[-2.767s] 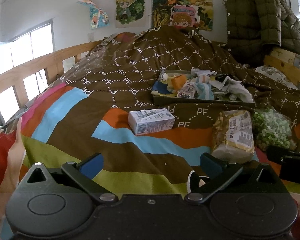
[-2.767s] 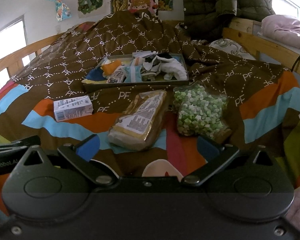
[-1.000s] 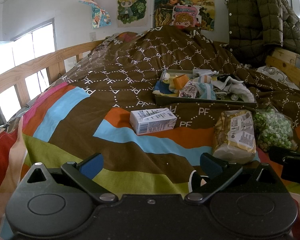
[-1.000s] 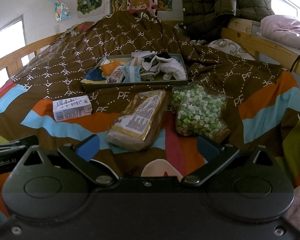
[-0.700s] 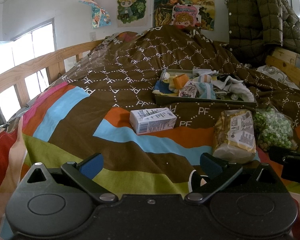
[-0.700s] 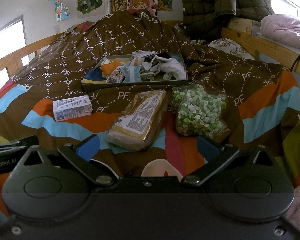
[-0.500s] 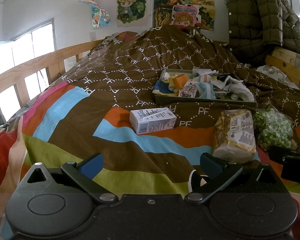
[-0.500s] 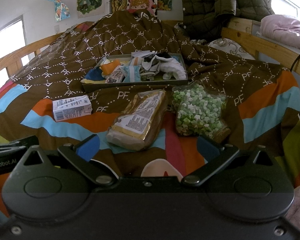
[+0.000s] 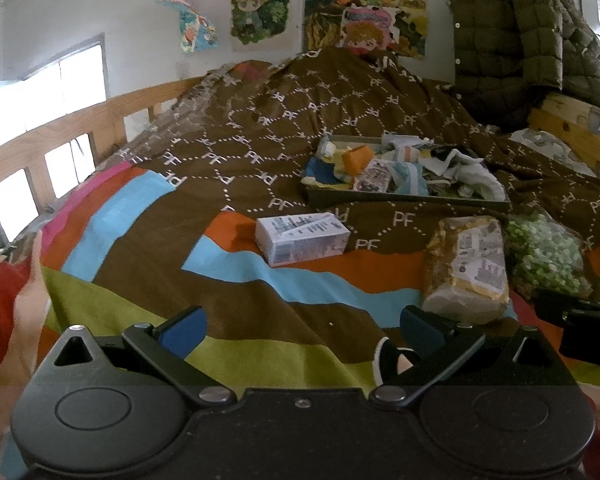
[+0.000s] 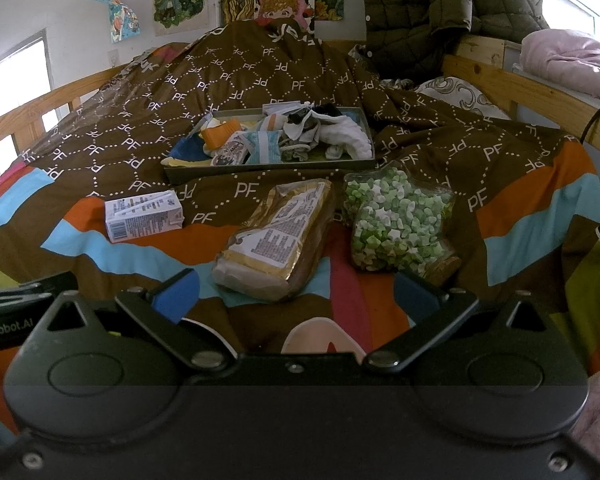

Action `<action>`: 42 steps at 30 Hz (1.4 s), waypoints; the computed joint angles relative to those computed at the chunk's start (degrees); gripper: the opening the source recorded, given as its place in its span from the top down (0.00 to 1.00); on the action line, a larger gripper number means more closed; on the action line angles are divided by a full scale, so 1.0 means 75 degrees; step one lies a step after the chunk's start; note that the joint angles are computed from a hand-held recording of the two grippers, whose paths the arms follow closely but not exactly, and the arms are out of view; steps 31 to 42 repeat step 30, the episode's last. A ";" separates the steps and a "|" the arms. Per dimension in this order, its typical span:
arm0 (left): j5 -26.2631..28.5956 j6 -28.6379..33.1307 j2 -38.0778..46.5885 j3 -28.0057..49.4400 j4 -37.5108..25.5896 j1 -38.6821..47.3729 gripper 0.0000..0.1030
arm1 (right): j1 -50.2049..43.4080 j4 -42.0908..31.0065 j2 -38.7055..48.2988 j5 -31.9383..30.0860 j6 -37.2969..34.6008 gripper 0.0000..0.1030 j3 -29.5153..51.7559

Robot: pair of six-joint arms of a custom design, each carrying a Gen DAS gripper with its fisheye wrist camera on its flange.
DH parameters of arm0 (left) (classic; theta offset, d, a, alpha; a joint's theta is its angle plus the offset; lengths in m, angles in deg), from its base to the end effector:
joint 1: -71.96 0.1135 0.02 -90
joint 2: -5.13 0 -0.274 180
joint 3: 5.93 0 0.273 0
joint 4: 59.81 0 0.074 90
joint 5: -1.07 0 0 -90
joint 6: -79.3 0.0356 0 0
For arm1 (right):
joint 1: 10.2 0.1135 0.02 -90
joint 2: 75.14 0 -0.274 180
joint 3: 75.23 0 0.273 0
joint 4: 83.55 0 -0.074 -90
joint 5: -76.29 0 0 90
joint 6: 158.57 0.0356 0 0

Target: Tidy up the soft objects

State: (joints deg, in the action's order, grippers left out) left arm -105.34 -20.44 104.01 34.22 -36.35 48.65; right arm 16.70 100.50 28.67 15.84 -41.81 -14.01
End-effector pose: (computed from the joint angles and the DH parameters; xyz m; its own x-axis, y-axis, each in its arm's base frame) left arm 0.2724 -0.1064 0.0884 -0.5510 0.0607 -0.8323 0.0756 0.9969 0.0227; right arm 0.3366 0.1511 0.1294 -0.5185 0.1762 -0.8368 0.2059 0.9755 0.0778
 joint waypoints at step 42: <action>0.0217 -0.0054 -0.0159 -0.0064 -0.0045 -0.0035 0.01 | 0.0011 0.0017 0.0002 0.0012 0.0004 0.00 -0.0010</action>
